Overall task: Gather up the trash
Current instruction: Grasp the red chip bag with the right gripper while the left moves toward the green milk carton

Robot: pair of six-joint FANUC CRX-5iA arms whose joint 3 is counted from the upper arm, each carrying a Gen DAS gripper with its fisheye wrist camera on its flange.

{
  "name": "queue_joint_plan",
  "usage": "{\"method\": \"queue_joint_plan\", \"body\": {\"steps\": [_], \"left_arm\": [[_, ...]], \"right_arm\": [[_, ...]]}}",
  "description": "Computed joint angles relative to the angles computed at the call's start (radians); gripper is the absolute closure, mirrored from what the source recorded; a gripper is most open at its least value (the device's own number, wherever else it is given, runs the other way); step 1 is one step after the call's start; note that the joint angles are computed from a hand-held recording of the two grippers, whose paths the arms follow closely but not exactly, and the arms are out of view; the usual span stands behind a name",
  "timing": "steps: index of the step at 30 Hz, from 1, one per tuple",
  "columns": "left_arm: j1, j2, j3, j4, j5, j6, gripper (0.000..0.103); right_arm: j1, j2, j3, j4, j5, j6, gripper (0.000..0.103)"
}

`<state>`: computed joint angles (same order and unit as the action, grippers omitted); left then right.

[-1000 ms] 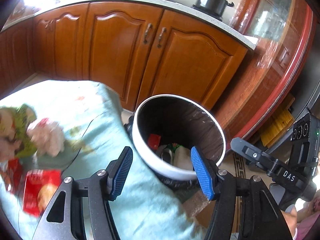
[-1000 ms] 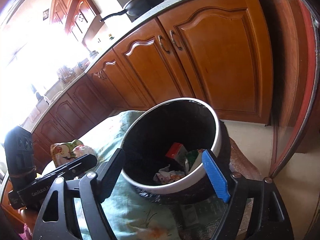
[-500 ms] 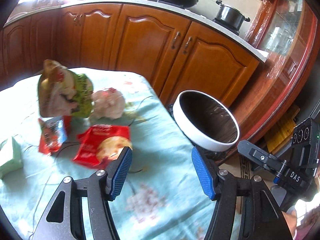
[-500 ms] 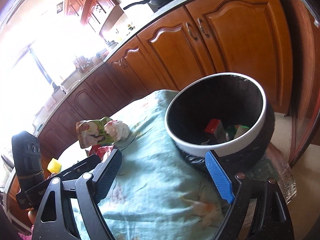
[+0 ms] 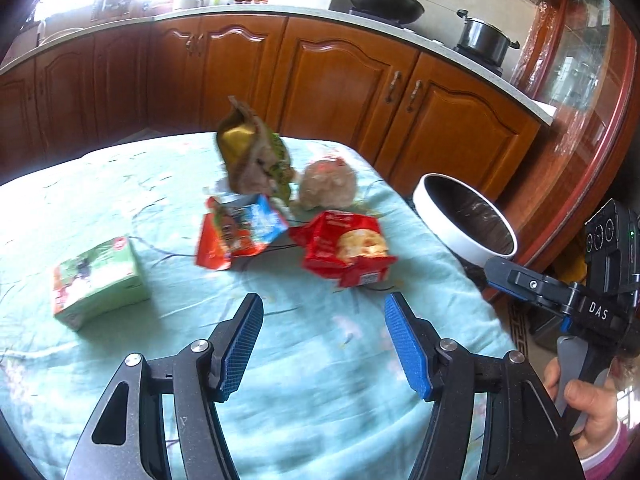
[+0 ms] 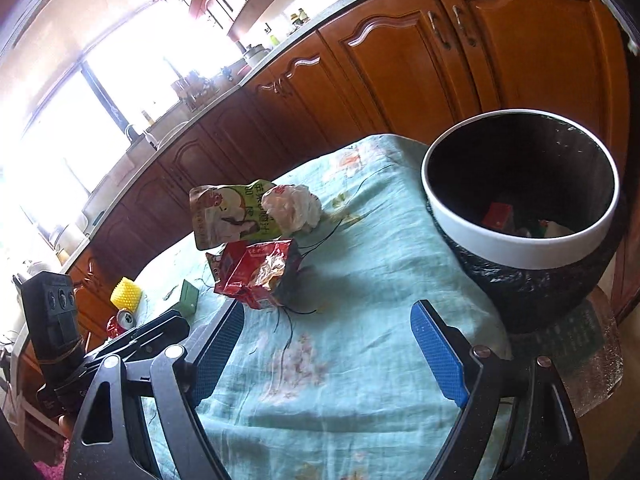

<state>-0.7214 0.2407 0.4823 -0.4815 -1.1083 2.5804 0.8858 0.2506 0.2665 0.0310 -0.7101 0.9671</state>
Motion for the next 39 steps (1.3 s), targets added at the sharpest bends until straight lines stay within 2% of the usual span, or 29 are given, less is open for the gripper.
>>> {"method": "queue_joint_plan", "body": {"steps": [4, 6, 10, 14, 17, 24, 27, 29, 32, 34, 35, 36, 39], "left_arm": [[0.007, -0.048, -0.045, -0.007, -0.039, -0.033, 0.035], [0.015, -0.061, -0.047, -0.011, -0.068, -0.079, 0.034], [0.029, -0.087, -0.046, -0.023, -0.13, -0.183, 0.023], [0.069, -0.116, -0.061, -0.012, -0.177, -0.301, 0.02], [0.112, -0.136, -0.088, 0.006, -0.184, -0.378, 0.019], [0.233, -0.157, -0.16, 0.134, -0.159, -0.528, 0.019], [0.237, -0.143, -0.158, 0.124, -0.158, -0.535, 0.019], [0.222, -0.134, -0.151, 0.101, -0.153, -0.518, 0.024], [0.2, -0.121, -0.14, 0.075, -0.156, -0.482, 0.037], [0.18, -0.114, -0.13, 0.059, -0.16, -0.457, 0.04], [0.169, -0.11, -0.121, 0.051, -0.169, -0.445, 0.043], [0.162, -0.109, -0.117, 0.055, -0.168, -0.438, 0.045], [0.15, -0.109, -0.11, 0.089, -0.142, -0.429, 0.056]], "right_arm": [[0.011, 0.032, 0.05, -0.035, -0.025, 0.035, 0.016], [0.012, 0.049, 0.074, -0.047, -0.036, 0.045, 0.016], [0.015, 0.079, 0.118, -0.064, -0.057, 0.06, 0.016], [0.013, 0.106, 0.154, -0.085, -0.075, 0.072, 0.016], [0.01, 0.128, 0.184, -0.105, -0.091, 0.083, 0.016], [0.001, 0.19, 0.271, -0.152, -0.133, 0.117, 0.016], [-0.003, 0.221, 0.309, -0.163, -0.151, 0.117, 0.017], [-0.004, 0.241, 0.333, -0.167, -0.161, 0.119, 0.018], [0.003, 0.258, 0.346, -0.139, -0.161, 0.115, 0.036], [0.002, 0.271, 0.362, -0.142, -0.177, 0.121, 0.069], [0.002, 0.275, 0.366, -0.142, -0.184, 0.122, 0.079], [0.003, 0.274, 0.364, -0.138, -0.187, 0.123, 0.094], [0.007, 0.25, 0.326, -0.129, -0.158, 0.131, 0.095]]}}
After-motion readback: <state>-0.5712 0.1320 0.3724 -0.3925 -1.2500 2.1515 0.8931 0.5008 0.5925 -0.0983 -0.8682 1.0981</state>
